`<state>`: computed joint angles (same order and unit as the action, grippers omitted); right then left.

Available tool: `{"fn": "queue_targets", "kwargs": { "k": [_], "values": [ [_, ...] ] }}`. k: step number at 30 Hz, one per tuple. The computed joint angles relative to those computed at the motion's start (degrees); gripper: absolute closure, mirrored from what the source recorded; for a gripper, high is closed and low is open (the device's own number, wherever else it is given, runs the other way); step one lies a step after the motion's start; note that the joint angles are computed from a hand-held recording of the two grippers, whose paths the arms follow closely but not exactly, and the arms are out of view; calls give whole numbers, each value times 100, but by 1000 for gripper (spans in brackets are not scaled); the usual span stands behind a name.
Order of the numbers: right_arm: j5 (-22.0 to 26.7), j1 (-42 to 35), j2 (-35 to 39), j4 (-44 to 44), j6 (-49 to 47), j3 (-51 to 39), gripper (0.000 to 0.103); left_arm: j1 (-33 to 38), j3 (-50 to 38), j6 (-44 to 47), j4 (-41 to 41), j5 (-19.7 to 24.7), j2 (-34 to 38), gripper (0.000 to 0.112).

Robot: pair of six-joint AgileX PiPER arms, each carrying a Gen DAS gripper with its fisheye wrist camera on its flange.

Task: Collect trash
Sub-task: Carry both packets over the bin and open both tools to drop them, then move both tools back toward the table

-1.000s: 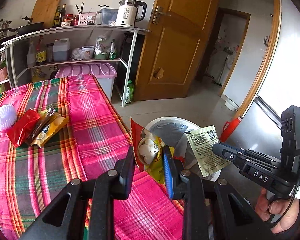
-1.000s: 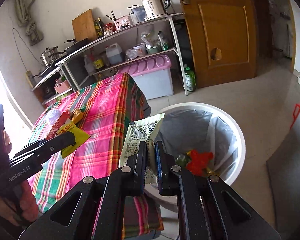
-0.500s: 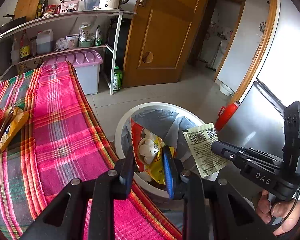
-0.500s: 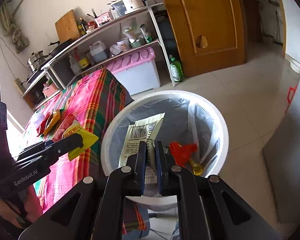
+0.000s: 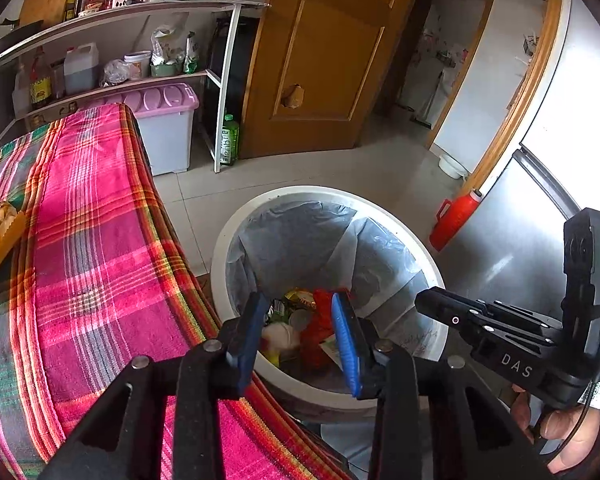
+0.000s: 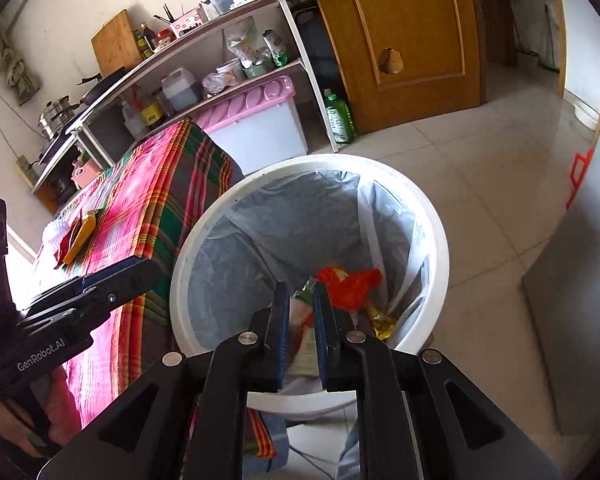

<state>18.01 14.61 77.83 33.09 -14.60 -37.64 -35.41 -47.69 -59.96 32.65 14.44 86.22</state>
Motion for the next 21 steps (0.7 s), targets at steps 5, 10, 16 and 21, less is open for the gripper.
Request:
{"fn": "queue_targets", "kwargs": {
  "k": [5,10,16,21],
  "values": [
    [-6,77,-148,-241,267,2,91,-12,124,-235,209,4,-198,75],
    [53,261,-410,-700,762,-22,90,-73,314,-723,659,116,-570,75],
    [77,606,-726,-1215,1342,-77,77,-155,629,-1215,1102,426,-1233,75],
    [106,1097,-829,-1947,2160,-248,76,-146,954,-1434,1258,728,-1865,75]
  ]
}}
